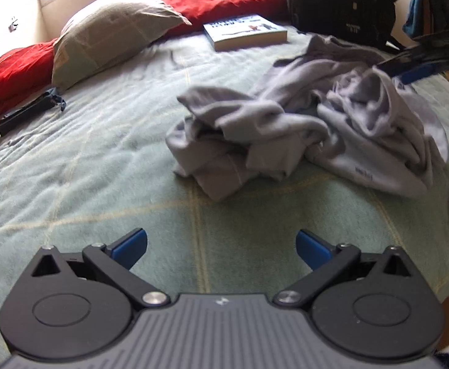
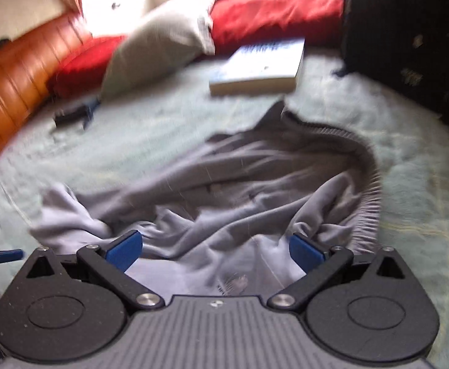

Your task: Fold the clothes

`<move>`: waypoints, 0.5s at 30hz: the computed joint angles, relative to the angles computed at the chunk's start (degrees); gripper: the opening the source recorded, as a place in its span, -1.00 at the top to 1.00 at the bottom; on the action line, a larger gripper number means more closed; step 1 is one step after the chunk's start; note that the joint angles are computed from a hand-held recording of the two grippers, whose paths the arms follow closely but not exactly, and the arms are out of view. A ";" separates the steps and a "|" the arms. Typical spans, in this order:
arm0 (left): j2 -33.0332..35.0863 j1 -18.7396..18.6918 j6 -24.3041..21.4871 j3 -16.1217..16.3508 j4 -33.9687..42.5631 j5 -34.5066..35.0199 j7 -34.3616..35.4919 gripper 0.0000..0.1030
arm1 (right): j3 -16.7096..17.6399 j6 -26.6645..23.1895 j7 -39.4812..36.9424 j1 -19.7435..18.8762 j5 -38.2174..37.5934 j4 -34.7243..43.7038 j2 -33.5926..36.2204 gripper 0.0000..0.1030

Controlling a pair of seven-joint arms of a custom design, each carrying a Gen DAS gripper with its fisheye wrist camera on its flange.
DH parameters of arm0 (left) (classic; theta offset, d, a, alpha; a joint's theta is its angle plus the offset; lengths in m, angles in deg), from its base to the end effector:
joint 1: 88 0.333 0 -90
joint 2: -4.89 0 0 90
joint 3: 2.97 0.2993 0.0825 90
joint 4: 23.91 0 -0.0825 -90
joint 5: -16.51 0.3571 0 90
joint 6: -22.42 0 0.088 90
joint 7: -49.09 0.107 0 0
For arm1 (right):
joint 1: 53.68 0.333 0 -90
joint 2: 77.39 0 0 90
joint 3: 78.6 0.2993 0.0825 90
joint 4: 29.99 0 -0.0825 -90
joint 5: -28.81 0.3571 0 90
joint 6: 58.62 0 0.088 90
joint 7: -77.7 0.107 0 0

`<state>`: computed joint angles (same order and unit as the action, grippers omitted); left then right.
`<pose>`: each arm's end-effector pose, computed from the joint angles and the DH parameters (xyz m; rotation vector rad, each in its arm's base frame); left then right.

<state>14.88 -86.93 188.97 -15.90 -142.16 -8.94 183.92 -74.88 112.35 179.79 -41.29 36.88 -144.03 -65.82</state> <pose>0.5897 -0.0915 0.4247 -1.2425 2.2855 -0.7543 0.5959 0.1594 0.4558 -1.6305 1.7427 -0.4161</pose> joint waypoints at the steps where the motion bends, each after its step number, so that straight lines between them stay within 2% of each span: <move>1: 0.60 -0.11 -0.12 -0.24 1.07 -0.06 0.15 -0.98 | -0.97 1.57 2.00 1.03 -1.27 -2.01 -1.65 -1.00; 5: 4.28 -1.23 0.12 -1.43 6.23 0.94 -0.93 -0.98 | -2.80 5.95 8.58 3.49 -5.85 -7.12 -5.06 -1.00; 7: 6.72 -2.06 -0.63 -1.52 9.45 2.52 -3.31 -0.99 | -5.64 7.18 16.02 6.20 -12.71 -8.64 -5.75 -1.00; 9: 8.94 -4.73 -0.16 1.17 11.83 7.73 -9.38 -0.99 | -9.05 7.72 25.70 9.18 -22.03 -9.37 -5.99 -1.00; 10: 10.03 -6.19 0.08 2.80 12.99 10.82 -12.92 -0.99 | -9.06 7.88 28.33 9.43 -23.98 -9.77 -6.12 -1.00; 11: 11.13 -7.64 0.19 4.43 14.22 13.85 -16.44 -0.99 | -8.05 8.00 29.06 8.92 -23.99 -10.19 -6.24 -1.00; 12: 11.79 -8.16 -0.16 5.32 15.07 15.90 -18.78 -0.99 | -5.04 8.02 25.90 7.02 -19.98 -10.61 -6.23 -1.00; 13: 12.17 -8.07 -0.79 5.67 15.68 17.35 -20.33 -0.99 | -2.09 7.82 22.02 5.27 -15.48 -10.89 -6.21 -1.00; 15: 12.06 -7.09 -1.21 5.82 15.75 19.74 -22.33 -0.99 | 1.30 6.12 15.83 3.86 -10.21 -10.70 -6.17 -1.00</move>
<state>26.95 -94.02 187.76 -10.09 -126.41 10.80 161.59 -73.58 118.47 195.62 -37.44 26.67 -154.73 -71.99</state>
